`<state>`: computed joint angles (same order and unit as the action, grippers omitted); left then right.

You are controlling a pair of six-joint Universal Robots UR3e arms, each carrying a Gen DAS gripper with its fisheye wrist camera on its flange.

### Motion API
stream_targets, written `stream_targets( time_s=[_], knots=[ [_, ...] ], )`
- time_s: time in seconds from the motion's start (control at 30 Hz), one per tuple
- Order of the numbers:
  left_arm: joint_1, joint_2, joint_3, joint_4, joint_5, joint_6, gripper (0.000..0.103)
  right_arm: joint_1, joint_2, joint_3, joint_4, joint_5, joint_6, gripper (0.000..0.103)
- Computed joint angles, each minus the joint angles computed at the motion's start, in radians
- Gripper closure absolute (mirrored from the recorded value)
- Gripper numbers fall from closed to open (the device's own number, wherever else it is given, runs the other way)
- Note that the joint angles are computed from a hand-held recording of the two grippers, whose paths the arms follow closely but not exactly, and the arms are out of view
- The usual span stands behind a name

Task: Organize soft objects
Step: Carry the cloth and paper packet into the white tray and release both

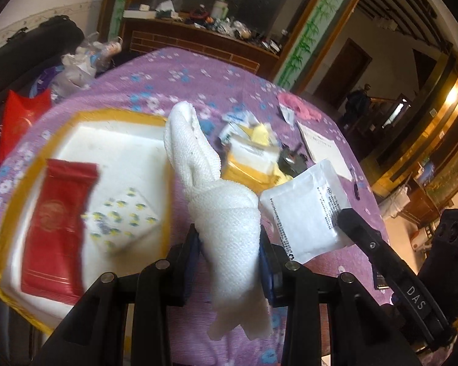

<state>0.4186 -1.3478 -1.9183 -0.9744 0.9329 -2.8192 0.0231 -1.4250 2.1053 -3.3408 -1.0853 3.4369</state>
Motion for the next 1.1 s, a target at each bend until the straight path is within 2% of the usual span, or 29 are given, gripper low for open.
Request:
stream_targets(
  time_s=[0.23,0.6,0.87,1.1],
  knots=[
    [0.151,0.053,-0.012,-0.072,-0.037,0.078,0.067,0.115,0.102,-0.180,0.081,-0.050,0.006,0.102],
    [0.306,-0.008,0.006,-0.086,-0.003,0.171,0.067,0.219,0.298,-0.483,0.208,-0.039,0.035,0.102],
    [0.296,-0.073,0.018,-0.026,0.025,0.184,0.066,0.274,0.463,-0.727,0.338,-0.027,0.064,0.102],
    [0.196,-0.308,0.242,0.042,0.079,0.127,0.066,0.300,0.658,-1.089,0.509,-0.063,0.095,0.102]
  ],
)
